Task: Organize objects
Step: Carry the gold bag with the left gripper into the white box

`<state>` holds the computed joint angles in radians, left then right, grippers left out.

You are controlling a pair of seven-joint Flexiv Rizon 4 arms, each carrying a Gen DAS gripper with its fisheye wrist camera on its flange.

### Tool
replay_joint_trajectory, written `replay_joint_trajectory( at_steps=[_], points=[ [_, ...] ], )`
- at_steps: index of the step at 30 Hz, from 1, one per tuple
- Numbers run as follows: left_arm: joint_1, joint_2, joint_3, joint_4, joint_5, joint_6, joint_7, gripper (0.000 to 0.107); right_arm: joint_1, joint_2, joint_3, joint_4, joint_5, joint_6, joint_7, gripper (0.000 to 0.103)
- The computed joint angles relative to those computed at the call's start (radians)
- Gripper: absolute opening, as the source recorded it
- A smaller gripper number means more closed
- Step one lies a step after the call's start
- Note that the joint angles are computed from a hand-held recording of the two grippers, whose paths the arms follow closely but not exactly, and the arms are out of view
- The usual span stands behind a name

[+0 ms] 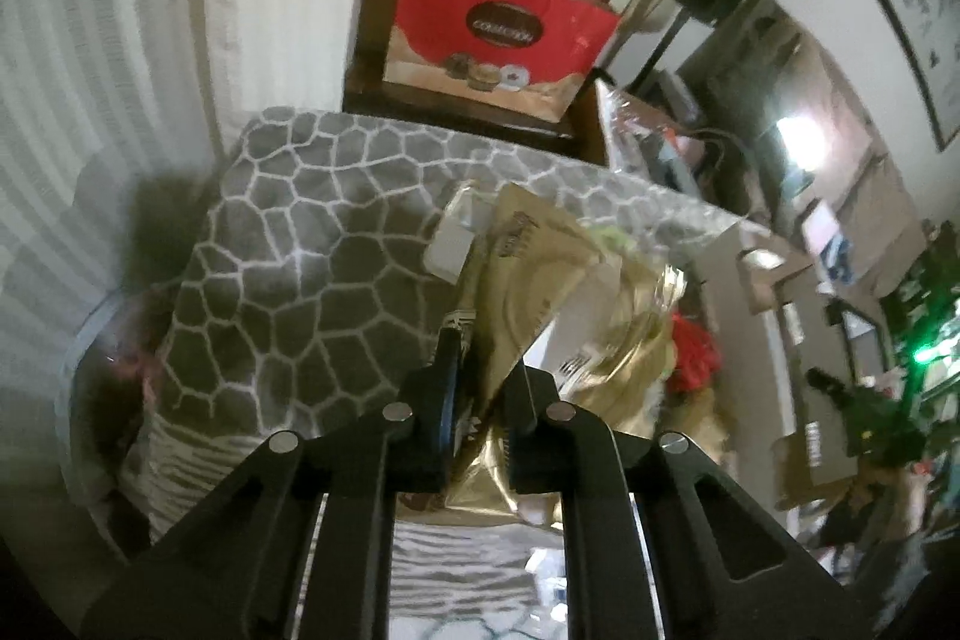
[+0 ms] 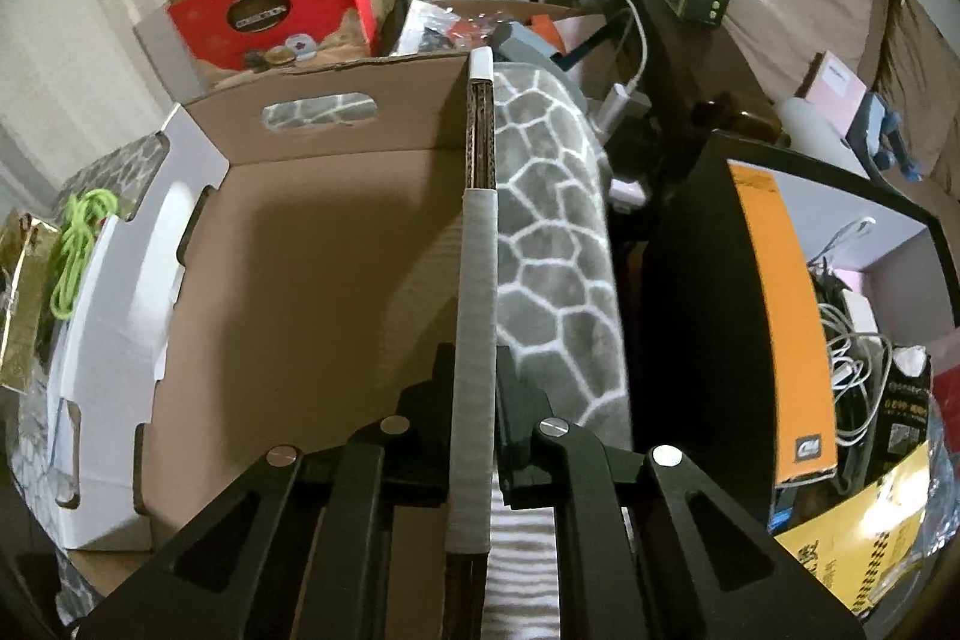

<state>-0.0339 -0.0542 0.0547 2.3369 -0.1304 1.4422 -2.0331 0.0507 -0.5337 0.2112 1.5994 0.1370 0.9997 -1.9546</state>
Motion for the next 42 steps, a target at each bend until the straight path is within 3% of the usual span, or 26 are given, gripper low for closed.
replay_joint_trajectory(
  at_steps=[3,9,14,21,24,28,32,38,40,41,42],
  points=[
    [-0.009,0.019,-0.027,0.012,-0.101,0.029,0.067,0.011,-0.002,0.006,0.004,0.008,0.010,-0.001,0.000,0.010],
    [-0.039,-0.007,-0.055,-0.095,-0.099,-0.009,0.100,0.010,-0.006,0.012,0.008,0.014,0.025,-0.004,0.005,0.010],
    [-0.082,-0.085,-0.044,-0.257,0.027,-0.083,-0.010,0.010,-0.016,0.015,0.013,0.004,0.053,-0.028,0.008,0.011],
    [-0.121,-0.230,-0.079,-0.426,-0.030,-0.107,-0.052,0.010,-0.019,0.028,0.011,0.004,0.074,-0.039,0.001,0.014],
    [-0.159,-0.291,-0.062,-0.502,-0.029,-0.116,-0.111,0.010,-0.014,0.030,0.007,0.005,0.073,-0.040,0.007,0.015],
    [-0.163,-0.349,-0.087,-0.554,-0.074,-0.122,-0.120,0.010,-0.016,0.032,0.008,0.004,0.080,-0.045,0.008,0.015],
    [-0.202,-0.402,-0.062,-0.613,-0.066,-0.150,-0.171,0.010,-0.019,0.040,0.008,0.009,0.085,-0.052,0.002,0.015],
    [-0.197,-0.448,-0.101,-0.621,-0.111,-0.139,-0.189,0.010,-0.018,0.045,0.002,0.020,0.083,-0.062,-0.004,0.015],
    [-0.215,-0.457,-0.084,-0.633,-0.096,-0.166,-0.195,0.010,-0.019,0.046,0.000,0.025,0.082,-0.066,-0.004,0.015],
    [-0.225,-0.458,-0.071,-0.640,-0.081,-0.180,-0.200,0.012,-0.020,0.049,0.000,0.032,0.084,-0.066,-0.005,0.015],
    [-0.232,-0.458,-0.063,-0.646,-0.069,-0.198,-0.203,0.022,-0.020,0.052,-0.003,0.037,0.082,-0.068,-0.003,0.015]
  ],
)
